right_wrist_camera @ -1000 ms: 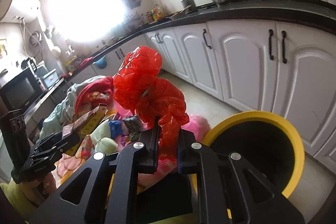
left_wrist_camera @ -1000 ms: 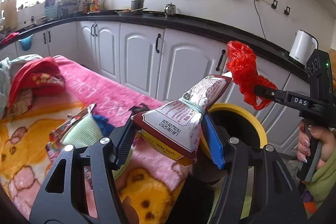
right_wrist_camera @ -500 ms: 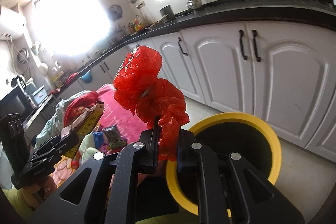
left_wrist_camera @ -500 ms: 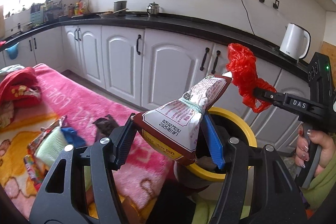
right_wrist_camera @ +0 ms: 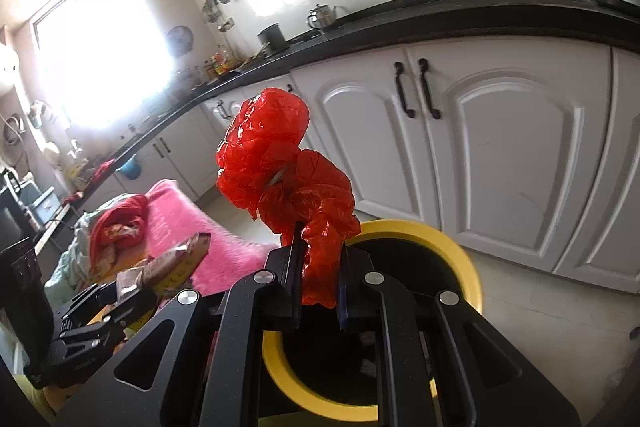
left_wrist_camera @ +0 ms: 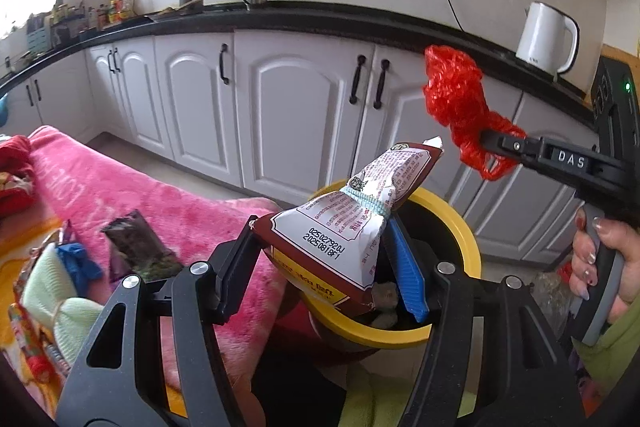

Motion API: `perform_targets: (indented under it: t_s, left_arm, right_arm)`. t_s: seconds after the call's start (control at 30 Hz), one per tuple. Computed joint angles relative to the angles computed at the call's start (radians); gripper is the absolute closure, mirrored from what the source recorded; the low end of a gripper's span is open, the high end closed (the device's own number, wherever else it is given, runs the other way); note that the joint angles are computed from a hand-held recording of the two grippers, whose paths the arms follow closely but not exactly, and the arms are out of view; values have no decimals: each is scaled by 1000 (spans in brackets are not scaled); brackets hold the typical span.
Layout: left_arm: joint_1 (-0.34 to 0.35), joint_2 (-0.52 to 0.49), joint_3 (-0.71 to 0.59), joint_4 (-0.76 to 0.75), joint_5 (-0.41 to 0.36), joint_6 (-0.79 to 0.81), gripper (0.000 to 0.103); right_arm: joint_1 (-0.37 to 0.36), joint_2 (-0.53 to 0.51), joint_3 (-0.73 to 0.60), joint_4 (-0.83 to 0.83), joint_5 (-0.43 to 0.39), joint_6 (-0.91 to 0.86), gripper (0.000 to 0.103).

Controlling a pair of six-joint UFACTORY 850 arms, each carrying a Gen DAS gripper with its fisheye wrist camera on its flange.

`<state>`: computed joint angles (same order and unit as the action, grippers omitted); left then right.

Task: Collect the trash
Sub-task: 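Lift and carry the packet and red bag with both tools over the bin, then open both tools to drop the packet and red bag into the bin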

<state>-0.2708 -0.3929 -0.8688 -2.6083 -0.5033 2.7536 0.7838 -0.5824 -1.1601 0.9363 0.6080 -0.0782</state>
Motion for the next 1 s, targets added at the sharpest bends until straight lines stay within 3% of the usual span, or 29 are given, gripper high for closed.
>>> perform_targets:
  t_s: [0.4, 1.0]
  left_arm:
    - [-60, -89, -59, -15, 55, 43, 49]
    - [-87, -221, -171, 104, 148, -60, 49]
  right_arm:
    - [-16, -26, 2, 96, -9, -68, 91]
    - [-58, -107, -43, 121, -138, -65, 85]
